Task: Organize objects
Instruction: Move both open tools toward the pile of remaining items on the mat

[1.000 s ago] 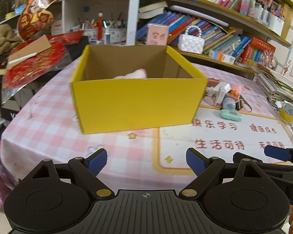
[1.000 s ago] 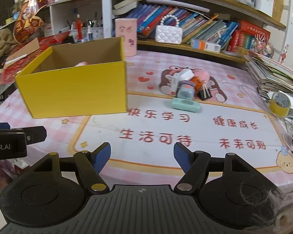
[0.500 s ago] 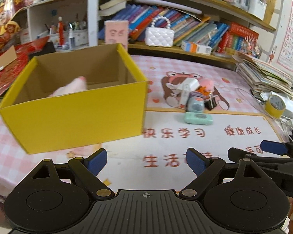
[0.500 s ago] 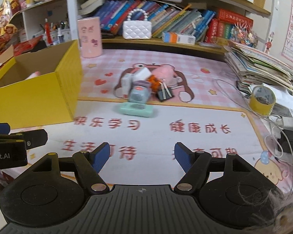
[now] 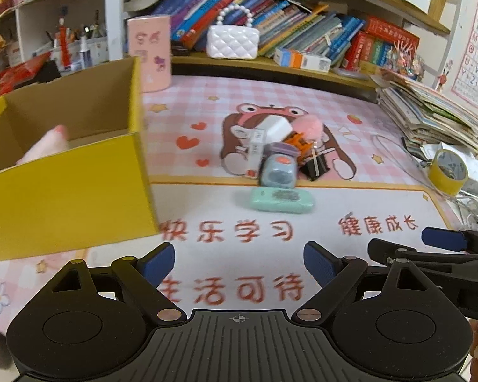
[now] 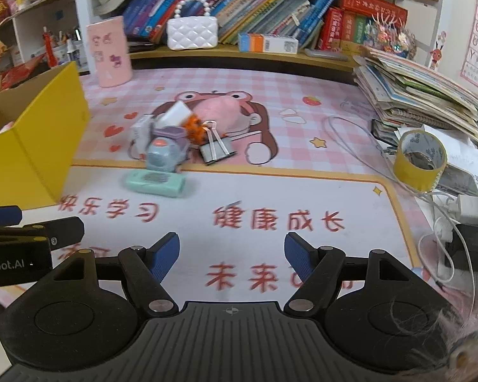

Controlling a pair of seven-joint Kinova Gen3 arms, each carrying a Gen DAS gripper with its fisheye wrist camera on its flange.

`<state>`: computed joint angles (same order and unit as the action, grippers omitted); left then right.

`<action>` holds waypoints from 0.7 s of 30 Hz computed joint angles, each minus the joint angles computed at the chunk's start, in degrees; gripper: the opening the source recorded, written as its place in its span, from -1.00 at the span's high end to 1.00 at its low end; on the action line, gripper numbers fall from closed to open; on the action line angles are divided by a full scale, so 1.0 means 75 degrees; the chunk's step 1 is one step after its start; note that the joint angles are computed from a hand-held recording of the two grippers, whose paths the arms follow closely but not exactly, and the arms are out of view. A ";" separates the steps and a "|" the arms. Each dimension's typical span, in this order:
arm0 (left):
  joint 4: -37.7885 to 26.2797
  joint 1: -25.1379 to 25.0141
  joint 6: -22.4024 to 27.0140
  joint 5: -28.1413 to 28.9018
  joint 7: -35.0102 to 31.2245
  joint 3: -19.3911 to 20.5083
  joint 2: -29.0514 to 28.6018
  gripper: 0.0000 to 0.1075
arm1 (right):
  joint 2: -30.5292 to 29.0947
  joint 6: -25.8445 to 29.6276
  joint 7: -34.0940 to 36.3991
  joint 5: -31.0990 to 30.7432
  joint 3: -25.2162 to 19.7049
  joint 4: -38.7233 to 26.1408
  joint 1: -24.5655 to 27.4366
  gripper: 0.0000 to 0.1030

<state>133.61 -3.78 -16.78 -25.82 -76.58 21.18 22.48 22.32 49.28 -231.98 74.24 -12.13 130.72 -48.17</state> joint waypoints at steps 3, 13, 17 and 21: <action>-0.0173 0.0550 0.0082 0.0383 -0.0158 -0.0268 0.0061 -0.68 | -0.0089 -0.0230 -0.0135 0.0313 0.0074 0.0218 0.0235 -0.37; -0.0802 0.1995 0.0352 0.1895 -0.0880 -0.1113 0.0381 -0.68 | -0.0242 -0.0567 -0.0663 0.1498 0.0030 0.0628 0.1284 -0.37; -0.1105 0.2297 0.0415 0.2245 -0.1167 -0.1249 0.0626 -0.68 | -0.0238 -0.0594 -0.0662 0.1853 0.0004 0.0625 0.1713 -0.37; -0.1480 0.2525 0.0558 0.2588 -0.1291 -0.1328 0.0960 -0.67 | -0.0214 -0.0784 -0.0787 0.2401 -0.0039 0.0624 0.2196 -0.37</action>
<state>122.51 15.16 -12.59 -6.41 -86.26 11.22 29.68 20.71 43.40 -237.88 92.25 -12.42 135.40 -31.70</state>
